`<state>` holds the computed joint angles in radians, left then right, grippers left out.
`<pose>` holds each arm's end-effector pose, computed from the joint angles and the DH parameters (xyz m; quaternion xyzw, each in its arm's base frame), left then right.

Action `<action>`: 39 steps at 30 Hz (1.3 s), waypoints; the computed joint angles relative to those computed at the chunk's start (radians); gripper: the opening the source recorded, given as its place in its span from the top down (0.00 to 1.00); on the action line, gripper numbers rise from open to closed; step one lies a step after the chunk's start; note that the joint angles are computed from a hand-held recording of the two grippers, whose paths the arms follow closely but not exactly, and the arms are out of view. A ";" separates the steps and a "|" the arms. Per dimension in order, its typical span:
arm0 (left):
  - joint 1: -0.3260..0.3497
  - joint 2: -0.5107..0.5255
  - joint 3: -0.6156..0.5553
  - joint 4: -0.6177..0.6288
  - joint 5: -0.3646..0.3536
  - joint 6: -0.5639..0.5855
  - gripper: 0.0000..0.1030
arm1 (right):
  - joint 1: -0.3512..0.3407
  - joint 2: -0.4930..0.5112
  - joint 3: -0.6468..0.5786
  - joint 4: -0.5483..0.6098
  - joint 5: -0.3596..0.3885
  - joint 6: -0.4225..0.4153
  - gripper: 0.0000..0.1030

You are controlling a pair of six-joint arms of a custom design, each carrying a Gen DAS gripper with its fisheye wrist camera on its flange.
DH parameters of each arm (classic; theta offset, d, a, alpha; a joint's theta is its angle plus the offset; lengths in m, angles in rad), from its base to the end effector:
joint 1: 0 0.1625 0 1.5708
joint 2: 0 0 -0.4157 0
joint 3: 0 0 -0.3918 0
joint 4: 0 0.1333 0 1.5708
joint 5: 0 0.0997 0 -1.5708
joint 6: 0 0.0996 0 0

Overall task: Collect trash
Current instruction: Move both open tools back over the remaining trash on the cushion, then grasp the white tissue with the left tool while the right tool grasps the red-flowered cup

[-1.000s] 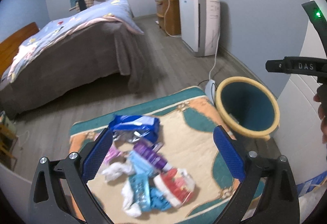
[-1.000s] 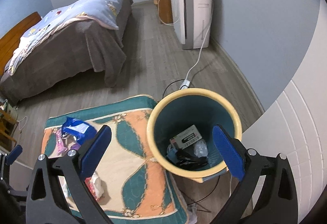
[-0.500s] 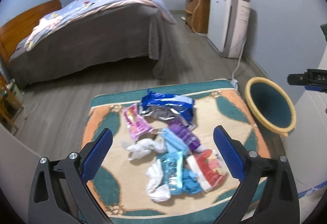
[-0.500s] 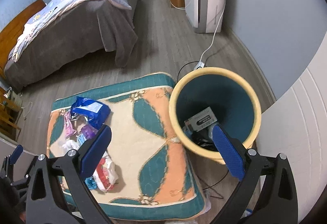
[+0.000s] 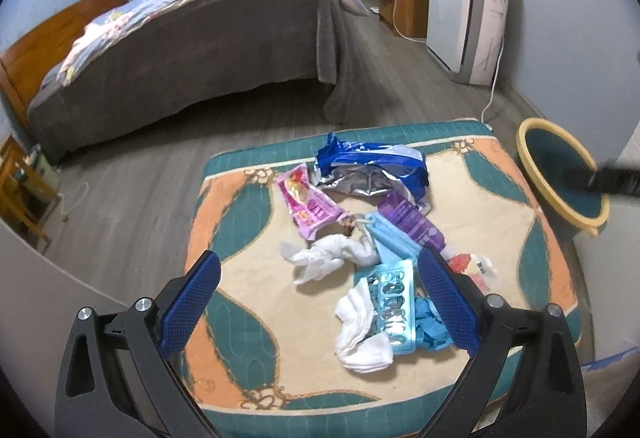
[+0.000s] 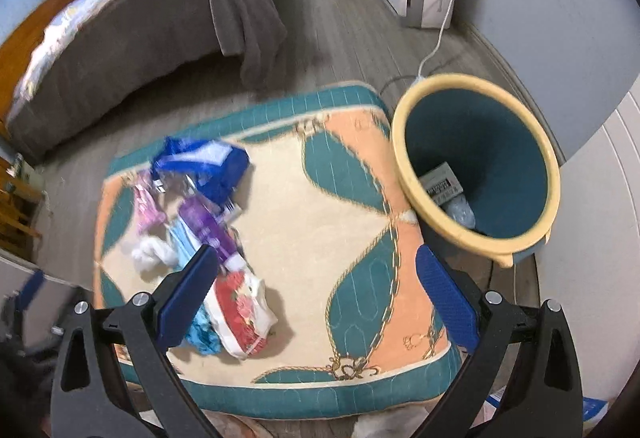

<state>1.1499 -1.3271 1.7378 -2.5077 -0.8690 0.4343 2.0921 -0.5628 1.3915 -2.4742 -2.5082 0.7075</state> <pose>-0.0582 -0.6137 0.3938 0.2947 0.8622 -0.2420 0.3335 0.4046 -0.5981 0.0442 -0.0997 -0.8861 0.2874 0.3497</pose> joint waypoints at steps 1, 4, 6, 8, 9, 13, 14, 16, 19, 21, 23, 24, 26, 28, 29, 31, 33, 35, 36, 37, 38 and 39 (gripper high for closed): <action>0.004 -0.003 -0.006 0.013 -0.010 -0.009 0.05 | -0.003 0.008 -0.012 0.039 0.000 0.020 0.06; 0.011 -0.003 -0.020 0.049 -0.015 -0.030 0.05 | -0.006 0.033 -0.040 0.094 -0.019 0.022 0.06; 0.018 0.003 -0.032 0.083 -0.011 -0.049 0.05 | -0.010 0.049 -0.058 0.140 -0.031 0.035 0.06; 0.027 0.014 -0.038 0.104 0.011 -0.062 0.05 | -0.022 0.053 -0.057 0.128 0.001 0.032 0.06; 0.029 0.023 -0.037 0.108 0.038 -0.070 0.05 | -0.027 0.054 -0.055 0.122 0.012 0.035 0.06; 0.047 0.044 -0.055 0.166 0.029 -0.117 0.05 | -0.044 0.070 -0.062 0.140 0.036 0.079 0.06; 0.048 0.048 -0.054 0.170 0.030 -0.113 0.05 | -0.048 0.074 -0.063 0.131 0.055 0.074 0.06; 0.047 0.057 -0.047 0.176 0.042 -0.103 0.06 | -0.052 0.082 -0.064 0.109 0.078 0.055 0.07; 0.057 0.080 -0.058 0.243 0.044 -0.140 0.08 | -0.055 0.094 -0.073 0.104 0.093 0.038 0.16; 0.062 0.093 -0.064 0.274 0.051 -0.155 0.13 | -0.061 0.100 -0.078 0.101 0.122 0.022 0.24; 0.068 0.109 -0.074 0.309 0.056 -0.172 0.26 | -0.065 0.102 -0.078 0.084 0.153 -0.002 0.33; 0.073 0.117 -0.084 0.336 0.054 -0.189 0.31 | -0.068 0.103 -0.077 0.074 0.168 -0.014 0.35; 0.082 0.129 -0.099 0.376 0.051 -0.216 0.37 | -0.075 0.106 -0.078 0.063 0.203 -0.031 0.43; 0.089 0.138 -0.117 0.413 0.036 -0.234 0.45 | -0.081 0.112 -0.089 0.082 0.225 -0.040 0.48; 0.091 0.142 -0.121 0.421 0.036 -0.238 0.47 | -0.083 0.118 -0.098 0.096 0.231 -0.047 0.51; 0.096 0.150 -0.130 0.444 0.041 -0.251 0.51 | -0.088 0.127 -0.111 0.111 0.243 -0.059 0.57; 0.101 0.159 -0.139 0.461 0.046 -0.266 0.52 | -0.092 0.133 -0.120 0.118 0.265 -0.074 0.57; 0.107 0.166 -0.150 0.475 0.045 -0.275 0.54 | -0.093 0.141 -0.133 0.135 0.273 -0.092 0.64; 0.109 0.168 -0.151 0.475 0.045 -0.274 0.58 | -0.093 0.143 -0.138 0.143 0.274 -0.097 0.68; 0.110 0.170 -0.152 0.477 0.045 -0.275 0.63 | -0.093 0.146 -0.141 0.147 0.275 -0.102 0.77; 0.112 0.171 -0.155 0.484 0.039 -0.277 0.66 | -0.094 0.148 -0.143 0.151 0.280 -0.109 0.84; 0.114 0.172 -0.158 0.493 0.032 -0.279 0.77 | -0.093 0.148 -0.146 0.154 0.282 -0.113 0.86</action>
